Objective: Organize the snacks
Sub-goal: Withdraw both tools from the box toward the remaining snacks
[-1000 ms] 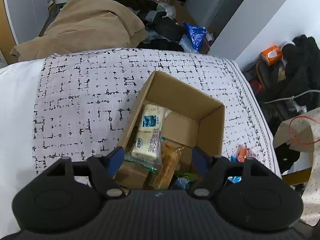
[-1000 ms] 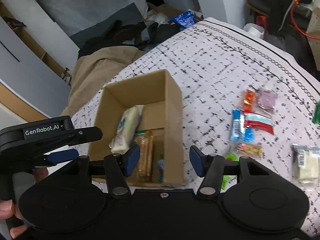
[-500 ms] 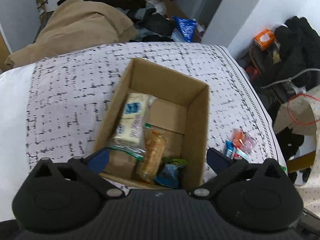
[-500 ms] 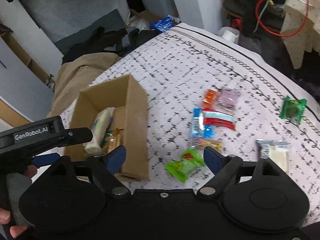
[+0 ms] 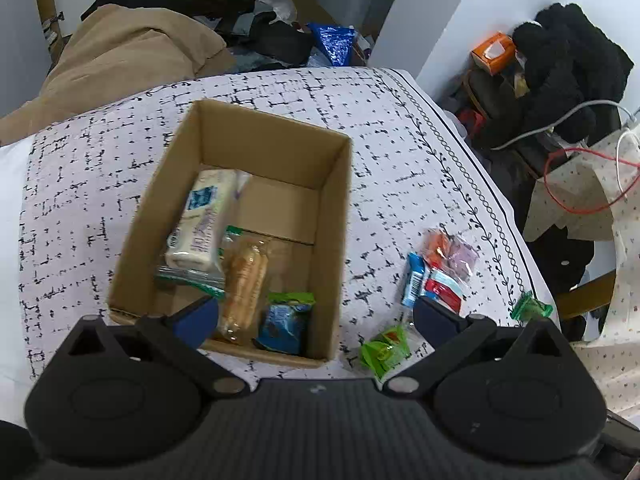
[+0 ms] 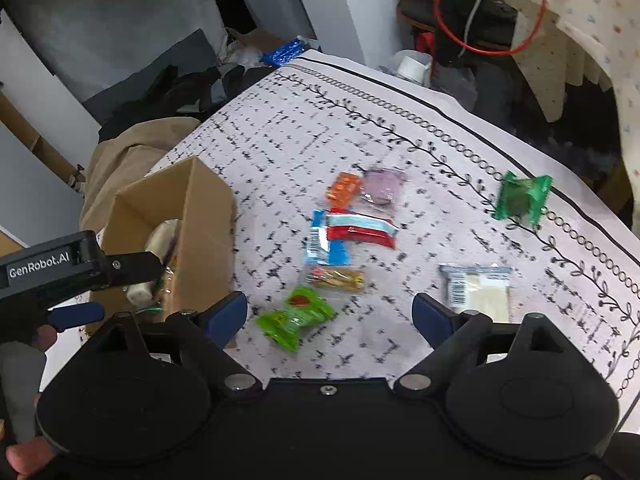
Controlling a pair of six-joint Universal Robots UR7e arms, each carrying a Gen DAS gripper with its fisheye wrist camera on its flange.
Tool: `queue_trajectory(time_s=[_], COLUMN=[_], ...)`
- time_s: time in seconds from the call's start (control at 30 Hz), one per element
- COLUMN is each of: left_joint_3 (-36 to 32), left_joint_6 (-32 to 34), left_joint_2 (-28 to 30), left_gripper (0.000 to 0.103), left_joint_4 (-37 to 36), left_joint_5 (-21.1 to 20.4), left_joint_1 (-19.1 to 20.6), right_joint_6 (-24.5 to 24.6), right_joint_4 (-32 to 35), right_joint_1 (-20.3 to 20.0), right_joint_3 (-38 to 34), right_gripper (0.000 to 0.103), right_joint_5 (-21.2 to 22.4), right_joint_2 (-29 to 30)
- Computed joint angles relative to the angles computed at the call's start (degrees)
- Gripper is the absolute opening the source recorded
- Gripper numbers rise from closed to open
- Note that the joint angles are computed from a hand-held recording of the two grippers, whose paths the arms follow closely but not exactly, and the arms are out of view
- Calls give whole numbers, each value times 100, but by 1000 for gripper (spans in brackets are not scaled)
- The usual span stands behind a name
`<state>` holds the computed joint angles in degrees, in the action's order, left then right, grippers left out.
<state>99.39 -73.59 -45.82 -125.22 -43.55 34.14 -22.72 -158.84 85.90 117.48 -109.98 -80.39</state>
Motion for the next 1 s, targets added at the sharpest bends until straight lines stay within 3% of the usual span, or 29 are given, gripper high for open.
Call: queue_trajectory(time_s=[0.57, 0.87, 1.0], left_joint_3=[-481, -572, -659], left_joint_6=[143, 816, 1167], left_joint_2=[510, 782, 955], left_gripper=[103, 101, 95], left_joint_4=[274, -246, -396], left_joint_5=[-162, -346, -407], left_joint_1=[-77, -86, -85], right_joint_6=[-129, -113, -141], right_joint_4=[102, 195, 159], right_joint_1=[-699, -1025, -1130], right_joint_3=[67, 11, -7], right_gripper=[90, 83, 83], right_joint_5=[216, 373, 422], right_joint_2=[-416, -460, -438])
